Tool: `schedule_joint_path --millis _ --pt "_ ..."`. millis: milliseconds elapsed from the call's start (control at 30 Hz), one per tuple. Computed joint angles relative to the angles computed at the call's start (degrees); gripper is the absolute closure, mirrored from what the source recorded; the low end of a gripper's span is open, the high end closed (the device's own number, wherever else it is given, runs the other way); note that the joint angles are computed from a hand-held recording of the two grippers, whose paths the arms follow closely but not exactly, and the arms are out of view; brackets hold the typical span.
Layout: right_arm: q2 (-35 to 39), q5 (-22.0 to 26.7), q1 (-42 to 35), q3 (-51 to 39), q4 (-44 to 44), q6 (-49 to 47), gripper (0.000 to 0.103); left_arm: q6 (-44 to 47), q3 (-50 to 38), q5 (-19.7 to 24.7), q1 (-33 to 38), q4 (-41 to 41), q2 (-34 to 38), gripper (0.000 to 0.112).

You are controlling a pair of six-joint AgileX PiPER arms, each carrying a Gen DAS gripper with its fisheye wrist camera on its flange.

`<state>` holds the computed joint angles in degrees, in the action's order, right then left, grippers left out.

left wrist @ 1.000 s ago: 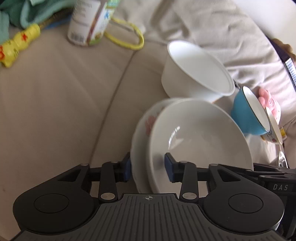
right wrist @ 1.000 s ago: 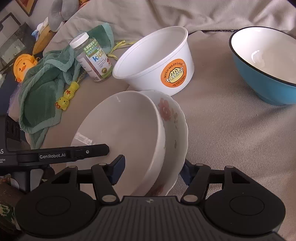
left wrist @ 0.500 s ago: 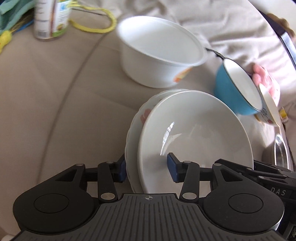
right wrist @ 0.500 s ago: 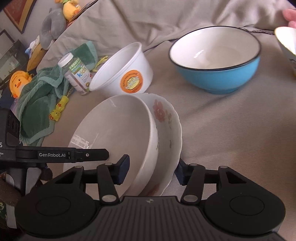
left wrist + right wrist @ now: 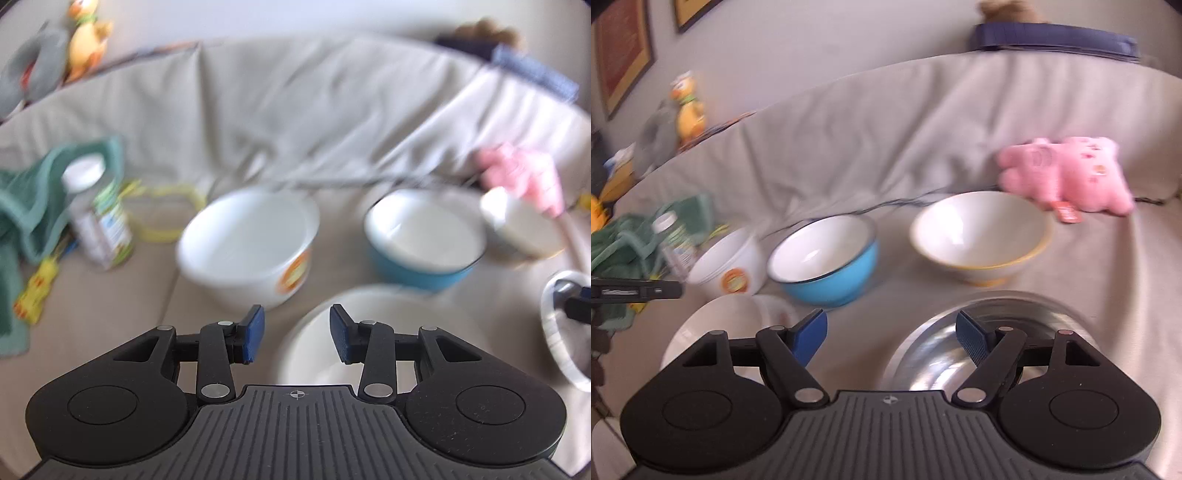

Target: Organize plates and bowls

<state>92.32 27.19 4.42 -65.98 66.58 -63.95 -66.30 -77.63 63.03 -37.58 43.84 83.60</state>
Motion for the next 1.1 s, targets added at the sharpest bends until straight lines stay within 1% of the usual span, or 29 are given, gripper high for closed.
schedule_joint_path --millis 33,100,133,167,200,233,267,333,367,400,433,467,500,567,600,667,800,867,1000,1100 --pt "0.72 -0.22 -2.95 -0.31 -0.42 1.60 0.023 1.98 -2.51 -4.40 -0.01 -2.06 1.22 0.070" --pt "2.58 1.47 -8.22 -1.31 -3.12 6.53 0.023 9.80 -5.66 -15.55 1.85 -12.14 4.40 0.069" --pt "3.61 3.70 -11.20 -1.44 -2.68 7.15 0.023 14.23 -9.15 -19.12 1.66 -17.87 8.51 0.068" --pt "4.50 6.14 -13.55 -1.37 -1.65 6.66 0.023 19.62 -12.64 -20.41 2.04 -23.60 12.16 0.067" --pt "5.20 8.30 -15.27 -1.14 -0.88 5.98 0.023 22.86 -17.29 -19.56 1.21 -27.20 16.81 0.066" --pt "5.61 9.48 -16.45 -0.65 -0.21 5.02 0.023 23.82 -23.00 -17.19 -0.12 -28.67 22.26 0.066" --pt "5.62 9.34 -16.78 0.26 0.62 3.74 0.023 24.52 -27.72 -14.94 -0.37 -29.90 26.22 0.068" --pt "6.23 9.14 -16.93 0.88 2.16 1.08 0.023 23.09 -35.80 -11.20 -1.24 -29.49 33.12 0.068" --pt "6.88 9.70 -16.99 0.43 2.62 0.44 0.023 21.09 -38.32 -9.56 -2.26 -27.77 35.26 0.068" --pt "7.55 10.06 -16.71 0.09 3.41 -0.31 0.023 20.29 -39.98 -8.91 -2.21 -26.94 37.09 0.069" --pt "8.08 10.71 -16.42 -0.43 3.87 -0.97 0.025 18.33 -39.41 -8.75 -3.13 -25.78 37.24 0.069" --pt "8.80 11.14 -15.92 -1.26 3.91 -1.46 0.032 17.50 -36.98 -9.89 -3.22 -25.80 36.32 0.070" --pt "9.26 11.52 -15.37 -1.85 3.48 -1.76 0.035 17.17 -36.55 -10.09 -3.36 -26.52 36.51 0.069" --pt "10.19 11.84 -13.90 -2.99 1.09 0.27 0.045 16.89 -36.06 -10.51 -3.08 -28.83 36.99 0.067" --pt "10.95 12.53 -13.49 -3.93 -0.56 2.16 0.048 17.24 -36.43 -11.16 -2.55 -30.81 37.75 0.066" --pt "11.65 14.48 -13.21 -4.98 -2.60 4.81 0.059 19.63 -33.71 -13.05 -1.59 -34.72 36.52 0.070" --pt "6.07 10.58 -11.85 -0.24 -1.55 2.68 0.058 20.44 -32.63 -13.21 -3.14 -32.27 35.35 0.071" --pt "3.13 9.52 -10.73 1.28 -0.65 1.28 0.057 20.12 -28.98 -16.09 -3.19 -31.45 32.37 0.071" --pt "-0.36 9.44 -5.85 0.38 -2.01 2.79 0.053 16.29 -18.28 -22.61 -2.04 -28.31 23.12 0.071" --pt "-0.63 9.31 0.06 -1.23 -2.72 3.81 0.052 11.09 -9.97 -23.97 -1.07 -22.72 14.75 0.071"
